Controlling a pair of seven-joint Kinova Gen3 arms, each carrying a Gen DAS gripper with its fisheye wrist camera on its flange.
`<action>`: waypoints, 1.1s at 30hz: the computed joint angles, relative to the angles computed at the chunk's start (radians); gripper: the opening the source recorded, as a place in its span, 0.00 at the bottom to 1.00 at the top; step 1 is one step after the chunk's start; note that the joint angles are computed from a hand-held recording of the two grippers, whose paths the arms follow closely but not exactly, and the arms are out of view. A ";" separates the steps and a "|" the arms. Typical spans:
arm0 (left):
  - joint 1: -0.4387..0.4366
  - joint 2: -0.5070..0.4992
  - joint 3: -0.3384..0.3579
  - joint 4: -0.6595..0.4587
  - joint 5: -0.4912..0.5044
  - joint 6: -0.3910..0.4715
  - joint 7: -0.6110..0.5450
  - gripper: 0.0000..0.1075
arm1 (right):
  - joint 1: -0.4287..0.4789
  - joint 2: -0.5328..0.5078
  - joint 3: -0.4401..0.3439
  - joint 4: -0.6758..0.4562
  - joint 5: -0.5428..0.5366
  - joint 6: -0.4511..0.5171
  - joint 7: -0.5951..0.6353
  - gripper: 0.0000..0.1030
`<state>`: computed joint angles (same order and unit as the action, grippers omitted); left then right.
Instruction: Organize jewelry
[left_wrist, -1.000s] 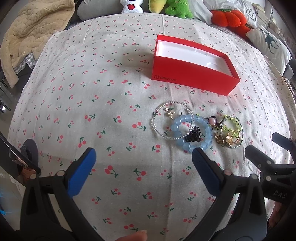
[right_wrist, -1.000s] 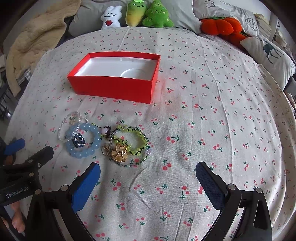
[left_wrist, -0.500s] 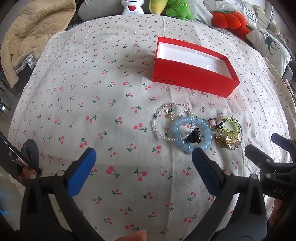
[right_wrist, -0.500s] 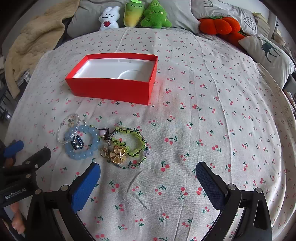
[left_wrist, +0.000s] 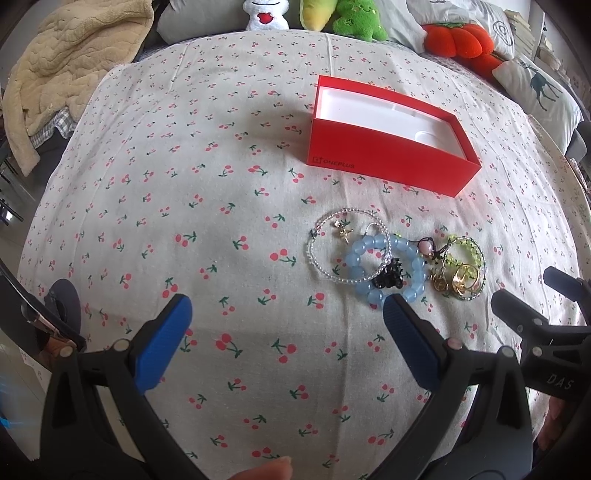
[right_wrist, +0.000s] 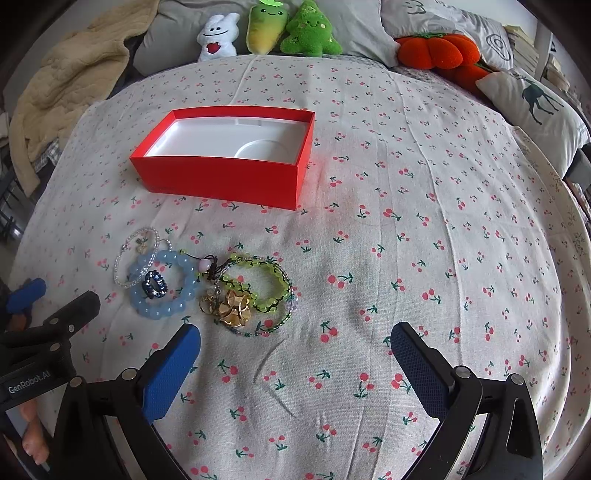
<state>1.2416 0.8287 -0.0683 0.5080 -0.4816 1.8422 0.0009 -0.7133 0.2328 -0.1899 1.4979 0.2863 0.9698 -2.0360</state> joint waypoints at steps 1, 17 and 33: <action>0.000 0.000 0.000 -0.001 0.000 0.002 0.000 0.96 | 0.000 0.000 0.000 0.000 -0.001 0.000 0.001 1.00; 0.000 0.014 -0.007 -0.030 -0.003 0.022 -0.019 0.96 | 0.000 0.002 0.000 -0.005 -0.005 0.005 0.007 1.00; -0.073 -0.162 0.055 0.208 0.009 -0.207 -0.060 0.96 | 0.084 0.053 0.001 -0.176 -0.186 0.123 0.186 1.00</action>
